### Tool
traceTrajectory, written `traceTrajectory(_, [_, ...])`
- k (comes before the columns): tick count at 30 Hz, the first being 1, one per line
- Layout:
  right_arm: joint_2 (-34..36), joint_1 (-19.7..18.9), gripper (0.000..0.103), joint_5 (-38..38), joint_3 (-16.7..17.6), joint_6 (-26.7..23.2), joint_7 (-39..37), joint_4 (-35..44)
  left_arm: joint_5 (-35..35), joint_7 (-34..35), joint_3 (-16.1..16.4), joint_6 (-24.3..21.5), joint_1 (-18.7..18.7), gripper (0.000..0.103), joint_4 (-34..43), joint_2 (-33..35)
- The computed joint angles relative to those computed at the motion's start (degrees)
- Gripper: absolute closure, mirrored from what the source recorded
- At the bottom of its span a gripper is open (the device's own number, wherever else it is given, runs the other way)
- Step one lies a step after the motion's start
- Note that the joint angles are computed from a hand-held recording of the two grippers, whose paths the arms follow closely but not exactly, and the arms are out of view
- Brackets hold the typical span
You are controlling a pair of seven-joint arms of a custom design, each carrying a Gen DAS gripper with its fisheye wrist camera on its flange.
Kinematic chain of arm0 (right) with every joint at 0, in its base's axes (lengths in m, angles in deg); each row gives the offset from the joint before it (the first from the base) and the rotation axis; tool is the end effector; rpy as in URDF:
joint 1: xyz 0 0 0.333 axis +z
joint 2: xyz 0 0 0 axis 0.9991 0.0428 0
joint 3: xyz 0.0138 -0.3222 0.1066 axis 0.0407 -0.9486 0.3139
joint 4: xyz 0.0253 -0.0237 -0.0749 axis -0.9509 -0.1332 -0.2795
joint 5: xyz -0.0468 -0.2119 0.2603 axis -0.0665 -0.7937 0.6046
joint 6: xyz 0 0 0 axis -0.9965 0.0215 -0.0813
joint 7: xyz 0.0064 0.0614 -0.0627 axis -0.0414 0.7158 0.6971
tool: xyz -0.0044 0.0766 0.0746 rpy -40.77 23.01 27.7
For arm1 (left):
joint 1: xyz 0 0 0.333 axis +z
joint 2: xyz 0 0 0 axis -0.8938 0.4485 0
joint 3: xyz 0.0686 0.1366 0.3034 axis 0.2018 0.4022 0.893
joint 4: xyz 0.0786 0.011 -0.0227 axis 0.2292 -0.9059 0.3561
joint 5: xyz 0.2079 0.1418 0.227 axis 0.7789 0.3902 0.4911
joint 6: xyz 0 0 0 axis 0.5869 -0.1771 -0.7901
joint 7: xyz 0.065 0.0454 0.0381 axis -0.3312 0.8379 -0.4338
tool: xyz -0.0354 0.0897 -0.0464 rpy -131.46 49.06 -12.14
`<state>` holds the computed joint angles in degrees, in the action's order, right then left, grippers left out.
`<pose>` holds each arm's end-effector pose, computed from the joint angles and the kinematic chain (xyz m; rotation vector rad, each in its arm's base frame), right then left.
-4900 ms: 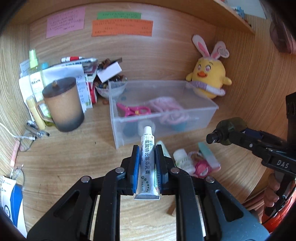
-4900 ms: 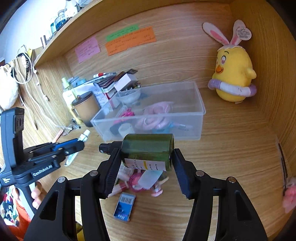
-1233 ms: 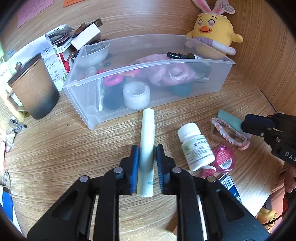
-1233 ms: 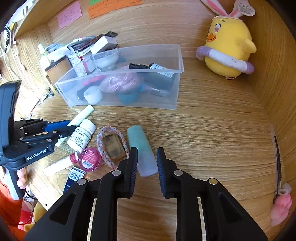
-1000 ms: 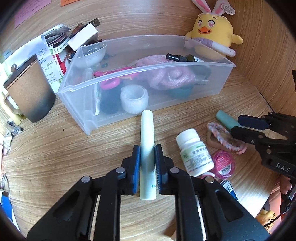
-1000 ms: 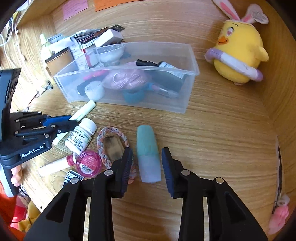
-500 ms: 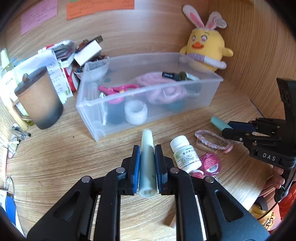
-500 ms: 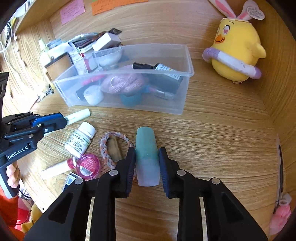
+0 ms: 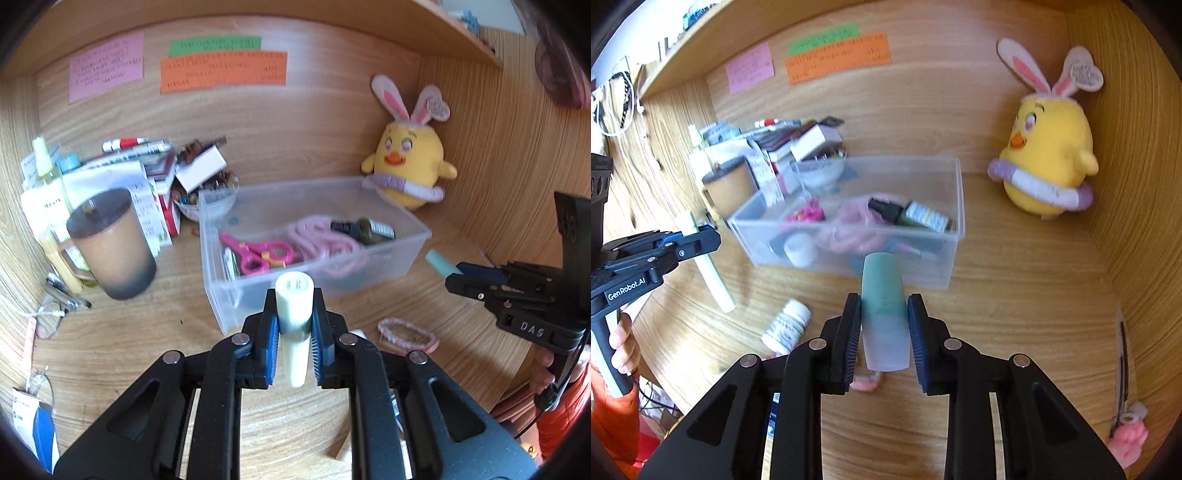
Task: Organize objects
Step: 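Carry the marker stick and mint-green bottle into the clear box and open both tools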
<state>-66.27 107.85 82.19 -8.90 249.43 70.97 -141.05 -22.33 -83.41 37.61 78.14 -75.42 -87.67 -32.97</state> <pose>0.5042 0.2049 0.4797 -2.0414 1.0460 -0.3442 0.4139 -0.2609 0.5136 -1.7393 1.6440 -0.8745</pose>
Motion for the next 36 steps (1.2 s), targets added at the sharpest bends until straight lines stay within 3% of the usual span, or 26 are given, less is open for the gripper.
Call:
traceTrajectory(6, [1.0, 0.3, 0.080, 2.8, 0.6, 0.5, -1.7, 3.7, 3.6, -3.1, 0.0, 0.1, 1.4, 0.088, 1.3, -1.9])
traceTrajectory(12, [3.8, 0.5, 0.080, 0.9, 0.9, 1.2, 0.7, 8.7, 4.3, -3.2, 0.6, -0.7, 2.4, 0.088, 3.6, -1.5])
traceTrajectory(16, [6.5, 0.6, 0.080, -4.3, 0.8, 1.3, 5.3, 12.2, 4.4, -3.0, 1.0, -1.7, 3.0, 0.088, 5.6, -0.3])
traceTrajectory(19, [8.5, 1.0, 0.080, -9.3, 0.7, 1.1, 9.4, 14.2, 2.6, -1.0, 2.2, 0.9, 3.5, 0.088, 6.9, 1.7])
traceTrajectory(25, [13.3, 0.5, 0.080, -17.3, 1.0, -4.5, 16.1, 19.4, -2.2, 4.7, 2.5, -4.5, 2.5, 0.088, 10.5, 6.3])
traceTrajectory(30, [15.9, 2.0, 0.080, -24.0, 0.4, -3.8, 20.3, 21.2, -5.0, 9.6, 2.8, -9.0, 0.6, 0.088, 13.8, 10.3])
traceTrajectory(36, [17.5, 2.3, 0.079, -28.8, 0.3, -5.0, 22.8, 22.4, -8.3, 13.8, 3.8, -8.1, -0.7, 0.087, 16.2, 13.6])
